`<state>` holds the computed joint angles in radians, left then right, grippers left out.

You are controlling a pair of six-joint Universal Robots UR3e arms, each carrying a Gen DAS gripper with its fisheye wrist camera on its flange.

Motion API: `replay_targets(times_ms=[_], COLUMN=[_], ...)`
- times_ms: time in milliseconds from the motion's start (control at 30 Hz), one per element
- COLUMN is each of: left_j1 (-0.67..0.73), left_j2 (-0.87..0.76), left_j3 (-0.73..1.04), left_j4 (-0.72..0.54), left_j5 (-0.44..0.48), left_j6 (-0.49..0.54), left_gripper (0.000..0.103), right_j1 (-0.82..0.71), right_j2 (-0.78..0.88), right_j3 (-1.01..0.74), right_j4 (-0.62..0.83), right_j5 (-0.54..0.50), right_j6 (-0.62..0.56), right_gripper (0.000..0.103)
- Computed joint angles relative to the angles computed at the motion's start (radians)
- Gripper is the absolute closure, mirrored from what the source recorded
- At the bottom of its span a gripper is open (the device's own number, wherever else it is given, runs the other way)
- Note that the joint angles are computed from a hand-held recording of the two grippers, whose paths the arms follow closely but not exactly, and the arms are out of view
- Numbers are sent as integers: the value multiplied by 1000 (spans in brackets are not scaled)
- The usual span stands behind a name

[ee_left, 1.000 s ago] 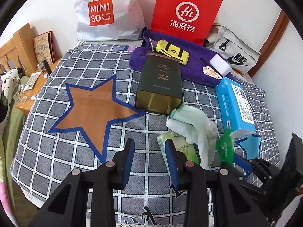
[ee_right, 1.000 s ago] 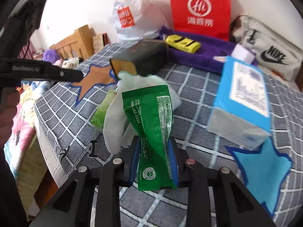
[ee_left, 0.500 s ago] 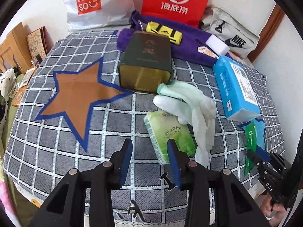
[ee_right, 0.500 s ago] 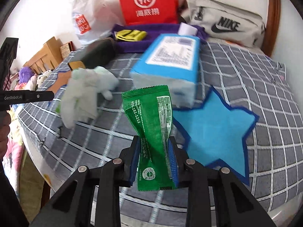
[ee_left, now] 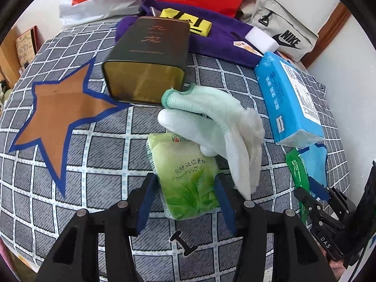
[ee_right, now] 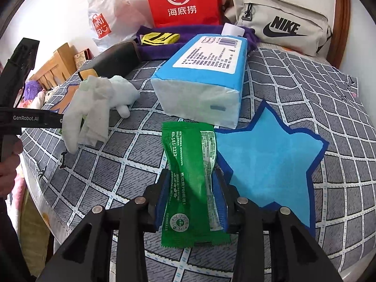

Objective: Organize soft objects
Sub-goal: 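Grasp the green snack packet with the right tool while the left tool grasps the light-green tea bag, then carry the green packet with the right tool while the left tool carries the tea bag toward the towel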

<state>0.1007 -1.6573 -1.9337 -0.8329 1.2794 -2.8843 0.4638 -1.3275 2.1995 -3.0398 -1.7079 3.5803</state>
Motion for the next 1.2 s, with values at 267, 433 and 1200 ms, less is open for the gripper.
replay_targets(times_ms=[267,433,1200], left_j1=[-66,-83,172], left_j2=[-69,-56,200], left_j3=[36,-3,-91], left_j4=[48,108,-23], left_j5=[57,102,-12], left_j6=[-28,-2,76], left_gripper=[40,47,56], right_j1=[-1,17,49], right_j2=[23,37,-79], right_j3=[2,-14,-74], right_j4=[-46,-41,130], right_j5=[-2,-24,-62], right_j6=[-12,-8,49], right_gripper=[63,61,71])
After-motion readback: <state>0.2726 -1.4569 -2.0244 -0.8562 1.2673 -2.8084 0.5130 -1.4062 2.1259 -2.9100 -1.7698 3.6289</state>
